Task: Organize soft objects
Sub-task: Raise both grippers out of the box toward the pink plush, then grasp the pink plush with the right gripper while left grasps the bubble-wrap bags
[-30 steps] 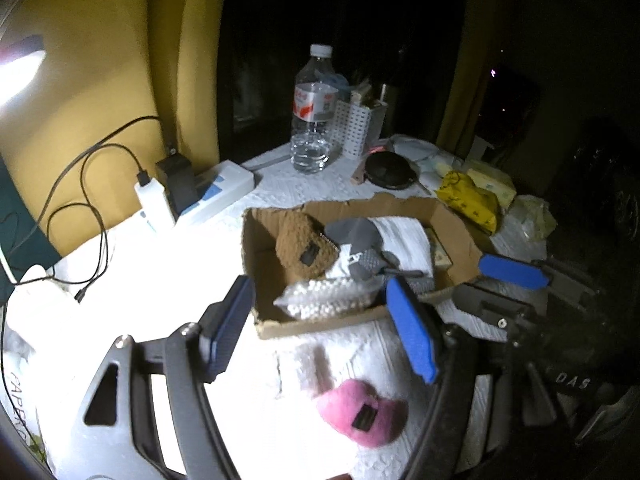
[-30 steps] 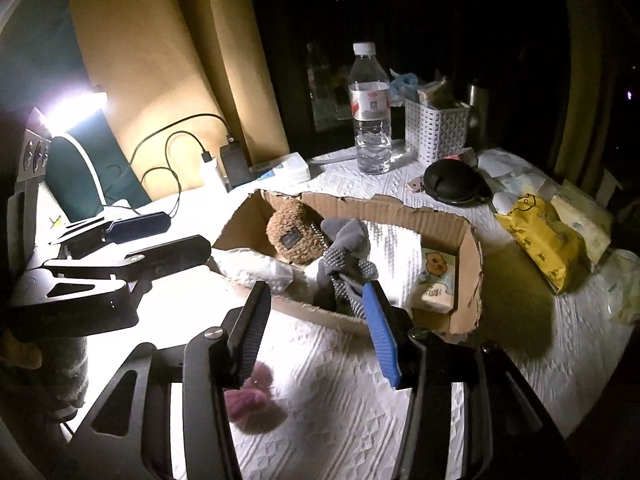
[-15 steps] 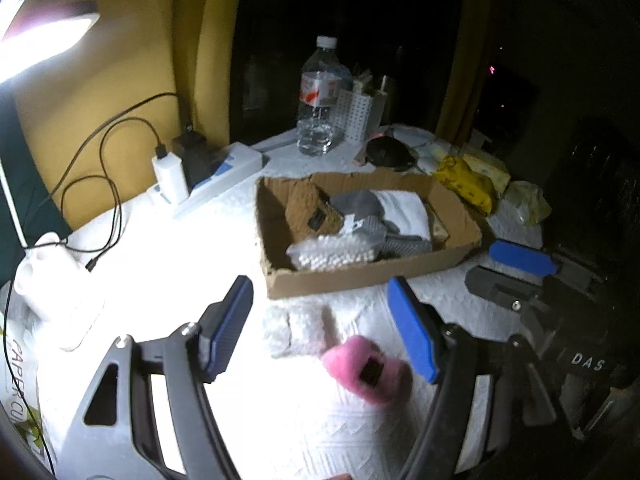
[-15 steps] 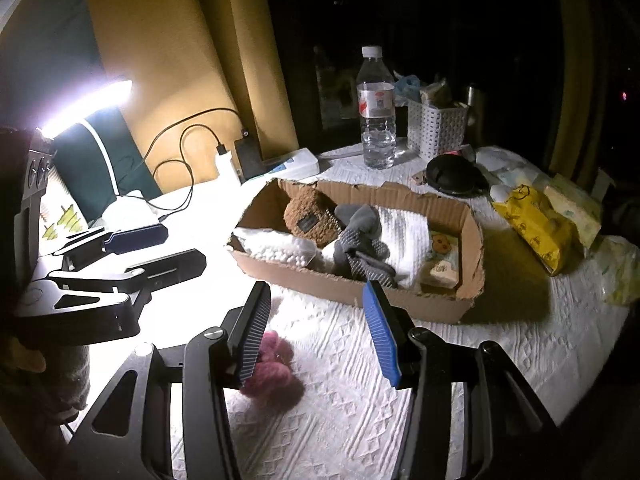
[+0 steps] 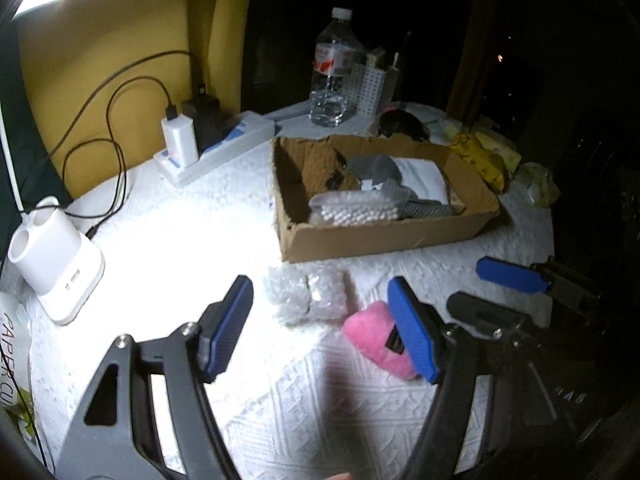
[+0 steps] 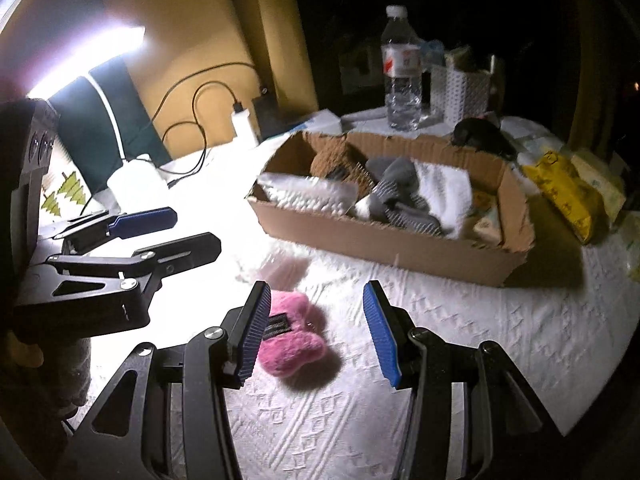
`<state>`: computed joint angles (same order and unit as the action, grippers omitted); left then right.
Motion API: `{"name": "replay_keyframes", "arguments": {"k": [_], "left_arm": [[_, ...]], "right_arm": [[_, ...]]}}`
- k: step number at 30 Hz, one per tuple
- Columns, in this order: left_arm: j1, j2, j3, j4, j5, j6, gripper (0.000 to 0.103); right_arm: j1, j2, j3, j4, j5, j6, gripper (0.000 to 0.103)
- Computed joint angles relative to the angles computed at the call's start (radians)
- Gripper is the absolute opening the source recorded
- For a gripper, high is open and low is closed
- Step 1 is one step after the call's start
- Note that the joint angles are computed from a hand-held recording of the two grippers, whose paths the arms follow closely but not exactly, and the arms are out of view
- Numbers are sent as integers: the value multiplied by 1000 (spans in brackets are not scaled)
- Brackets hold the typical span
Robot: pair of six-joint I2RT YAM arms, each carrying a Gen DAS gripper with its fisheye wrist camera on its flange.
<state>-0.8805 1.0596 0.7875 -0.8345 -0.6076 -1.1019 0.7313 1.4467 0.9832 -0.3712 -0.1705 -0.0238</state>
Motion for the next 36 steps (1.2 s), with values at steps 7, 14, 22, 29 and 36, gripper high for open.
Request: {"name": "replay_keyframes", "arguments": {"k": [7,14,22,29,36], "left_arm": [[25,-18,-53,9,49,-8,71],[58,-40,-102,21,86,-1,71],[91,-48,-145,52,115,1,71],[127,5,-132,101,134,45,81],[173,108,-100,163,161,103,82]], "right_arm": [[40,74,-8,31,-7,20,51],[64,152,0,57,-39,34,51],[73,192,-9,85,-26,24,44],[25,161,-31,90,-64,2,40],[-63,127,-41,80,-102,-21,40]]}}
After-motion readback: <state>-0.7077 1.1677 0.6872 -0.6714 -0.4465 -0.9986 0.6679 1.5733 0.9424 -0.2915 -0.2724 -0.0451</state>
